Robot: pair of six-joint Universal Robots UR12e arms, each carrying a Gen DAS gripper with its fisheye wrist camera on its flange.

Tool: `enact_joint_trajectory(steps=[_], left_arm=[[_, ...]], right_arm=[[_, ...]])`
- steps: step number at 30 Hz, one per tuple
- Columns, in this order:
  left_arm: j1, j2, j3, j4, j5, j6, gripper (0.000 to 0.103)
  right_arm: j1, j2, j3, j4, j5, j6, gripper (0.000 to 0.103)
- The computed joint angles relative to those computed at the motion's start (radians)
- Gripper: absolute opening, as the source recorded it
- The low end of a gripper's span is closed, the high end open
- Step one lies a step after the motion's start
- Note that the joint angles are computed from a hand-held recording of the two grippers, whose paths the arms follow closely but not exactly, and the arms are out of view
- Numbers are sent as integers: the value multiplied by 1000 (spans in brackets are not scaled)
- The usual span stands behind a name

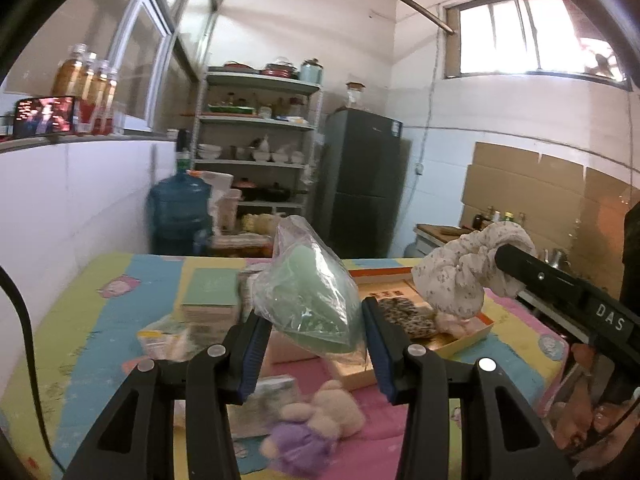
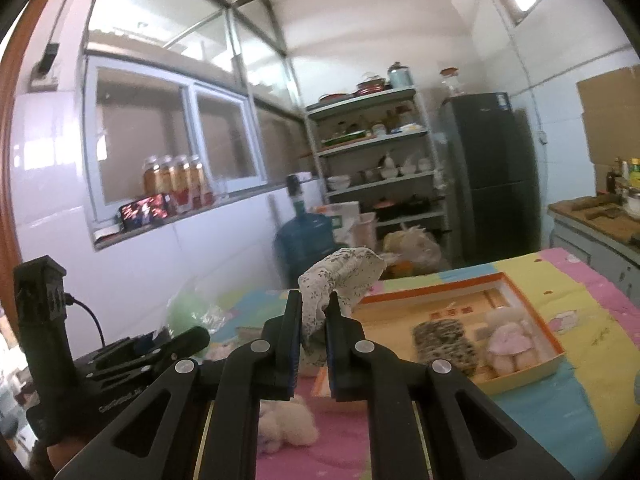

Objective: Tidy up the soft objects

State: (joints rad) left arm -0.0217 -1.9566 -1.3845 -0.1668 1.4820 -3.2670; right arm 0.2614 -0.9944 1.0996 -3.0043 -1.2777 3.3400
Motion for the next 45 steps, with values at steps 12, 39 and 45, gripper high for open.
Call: enact_joint_trajectory(steps=[12,39,45], left_arm=[[-41,-95,136,-76,-50,5,46],[-75,-254,352,-303,-63,-44,46],[-75,-275,388,-346,-64,-46,46]], right_arm=[[-44,8,4,-10,-56,59,11],[-102,162,-214,164,3,89,11],[-102,185,-247,189,14,93,11]])
